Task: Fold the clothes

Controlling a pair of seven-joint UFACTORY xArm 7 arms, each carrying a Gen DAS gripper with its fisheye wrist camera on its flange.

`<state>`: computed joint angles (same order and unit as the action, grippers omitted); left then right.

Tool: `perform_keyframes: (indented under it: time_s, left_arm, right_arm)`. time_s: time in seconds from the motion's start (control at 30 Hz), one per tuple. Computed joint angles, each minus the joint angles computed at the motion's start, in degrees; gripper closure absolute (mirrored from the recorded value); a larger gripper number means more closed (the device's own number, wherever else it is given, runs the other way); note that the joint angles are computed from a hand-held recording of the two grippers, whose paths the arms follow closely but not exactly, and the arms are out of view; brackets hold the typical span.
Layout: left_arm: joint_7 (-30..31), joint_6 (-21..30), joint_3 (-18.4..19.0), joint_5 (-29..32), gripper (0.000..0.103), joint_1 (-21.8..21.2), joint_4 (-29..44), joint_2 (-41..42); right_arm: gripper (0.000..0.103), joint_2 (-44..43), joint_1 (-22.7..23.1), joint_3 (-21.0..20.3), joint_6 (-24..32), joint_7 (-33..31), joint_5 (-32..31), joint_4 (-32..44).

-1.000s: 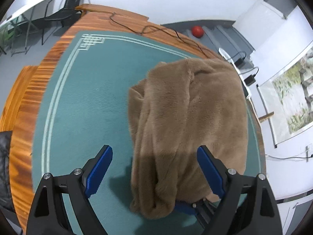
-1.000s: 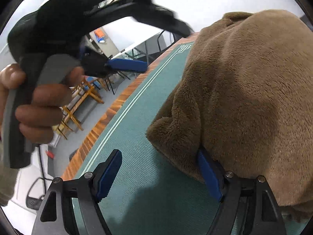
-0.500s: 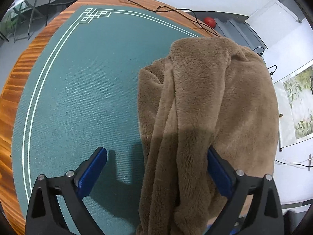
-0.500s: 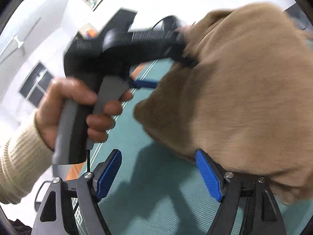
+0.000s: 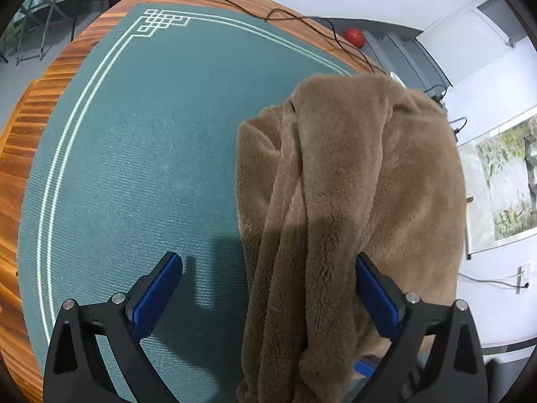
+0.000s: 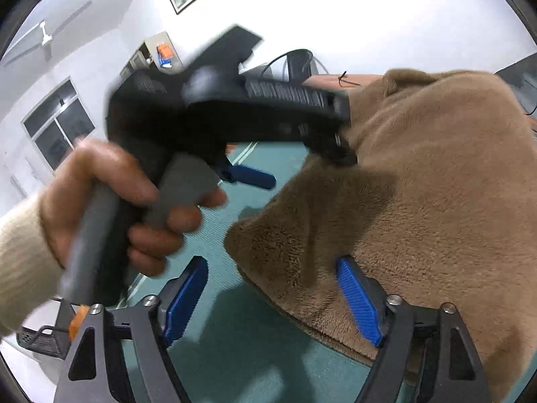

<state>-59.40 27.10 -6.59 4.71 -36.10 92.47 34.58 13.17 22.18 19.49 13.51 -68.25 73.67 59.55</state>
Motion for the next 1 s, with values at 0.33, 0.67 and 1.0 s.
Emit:
perform_keyframes:
  time_s: [0.33,0.67,1.0]
  left_arm:
    - [-4.9,2.2,2.3,2.8,0.002,1.0,-1.2,-1.5]
    - [-6.1,3.8,3.7,4.8,0.001,0.0,3.7,4.0]
    - [8.8,-6.2,-6.8,-7.9,0.001,8.6,5.6,8.2]
  right_arm:
    - [0.001,3.1,-0.1,1.1,2.1,-3.0,2.5,1.6]
    - [0.001,5.7,0.2,1.4,2.5,-1.1,1.7,4.5]
    - [0.001,5.1,-2.7,2.9,2.8,-6.6,5.5,2.7]
